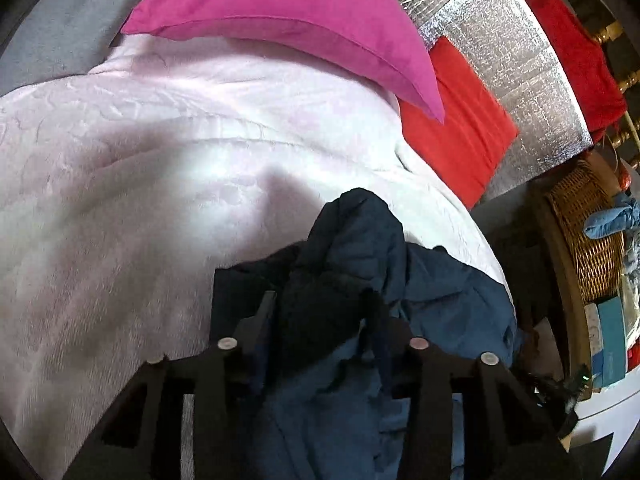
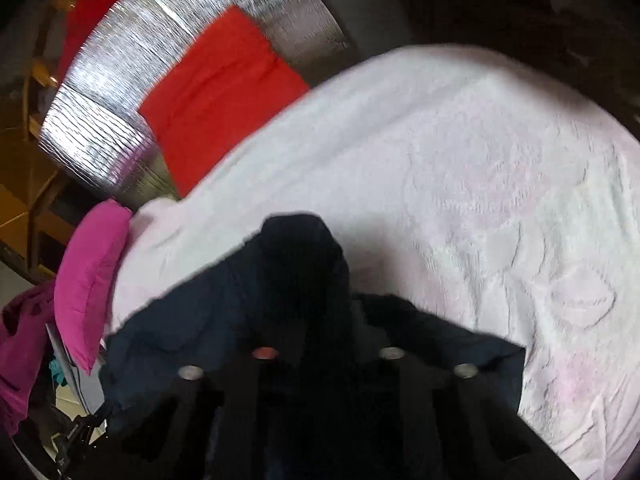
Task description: Fold large clothes
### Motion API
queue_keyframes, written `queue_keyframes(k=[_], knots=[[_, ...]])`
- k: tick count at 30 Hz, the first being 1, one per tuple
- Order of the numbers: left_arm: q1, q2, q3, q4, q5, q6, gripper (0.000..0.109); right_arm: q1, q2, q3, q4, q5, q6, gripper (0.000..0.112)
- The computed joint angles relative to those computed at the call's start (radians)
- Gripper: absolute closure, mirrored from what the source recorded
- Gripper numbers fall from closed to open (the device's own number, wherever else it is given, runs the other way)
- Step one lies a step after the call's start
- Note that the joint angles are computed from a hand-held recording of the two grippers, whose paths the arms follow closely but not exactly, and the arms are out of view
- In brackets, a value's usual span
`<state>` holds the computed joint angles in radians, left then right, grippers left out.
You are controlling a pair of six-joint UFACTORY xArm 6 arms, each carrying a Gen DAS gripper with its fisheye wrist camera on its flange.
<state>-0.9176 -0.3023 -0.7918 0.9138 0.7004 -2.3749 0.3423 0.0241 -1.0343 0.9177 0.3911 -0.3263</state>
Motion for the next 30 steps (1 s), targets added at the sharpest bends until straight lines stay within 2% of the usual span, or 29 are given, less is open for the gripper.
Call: queue_keyframes(k=[3,5,6,8,9,10,11,12,13,15,17,20,21,24,26,28,30], knots=[[-0.021,0.022,-0.03,-0.041,0.063,0.066,0.065,0.02,-0.016,0.013,-0.004,-0.052,-0.004,0.101],[-0.02,0.036,-0.033,-0.072,0.058,0.083,0.063,0.014,0.021,0.008,-0.107,-0.028,0.081,0.101],[-0.017,0.039,-0.037,-0.079,0.052,0.084,0.061,0.009,0.044,0.005,-0.102,-0.006,0.098,0.099],[-0.041,0.014,-0.043,-0.107,0.092,0.088,0.048,0.002,0.023,0.022,-0.035,-0.003,0.068,0.096],[-0.066,-0.002,-0.051,-0.103,0.136,0.079,0.047,-0.003,0.001,0.03,-0.03,0.004,0.078,0.092],[-0.087,-0.009,-0.063,-0.086,0.175,0.067,0.046,-0.009,-0.03,0.047,-0.017,0.012,0.076,0.087],[-0.133,-0.026,-0.084,-0.06,0.253,0.049,0.042,-0.015,-0.082,0.081,0.025,0.018,0.045,0.067],[-0.171,-0.038,-0.1,-0.04,0.306,0.037,0.039,-0.025,-0.117,0.103,0.037,0.023,0.026,0.039],[-0.212,-0.045,-0.12,-0.019,0.36,0.026,0.033,-0.017,-0.191,0.159,0.043,-0.013,0.009,0.032],[-0.294,-0.039,-0.162,0.016,0.452,0.012,0.029,-0.028,-0.285,0.225,-0.016,-0.011,0.019,0.031],[-0.355,-0.012,-0.204,0.004,0.509,0.022,0.028,-0.061,-0.383,0.281,-0.043,0.079,0.01,0.032],[-0.407,0.011,-0.216,-0.029,0.521,-0.008,0.028,-0.14,-0.558,0.403,0.036,0.212,-0.037,0.033],[-0.426,0.013,-0.206,-0.046,0.524,-0.043,0.028,-0.181,-0.611,0.439,0.055,0.275,-0.044,0.033],[-0.499,0.011,-0.163,-0.096,0.525,-0.18,0.028,-0.343,-0.723,0.524,0.145,0.549,-0.086,0.033],[-0.565,0.013,-0.135,-0.108,0.544,-0.302,0.028,-0.409,-0.786,0.575,0.149,0.66,-0.08,0.033],[-0.608,0.009,-0.102,-0.111,0.531,-0.419,0.028,-0.404,-0.81,0.611,0.132,0.709,-0.059,0.033],[-0.615,-0.024,-0.023,-0.082,0.445,-0.567,0.028,-0.356,-0.802,0.642,0.135,0.69,-0.015,0.033]])
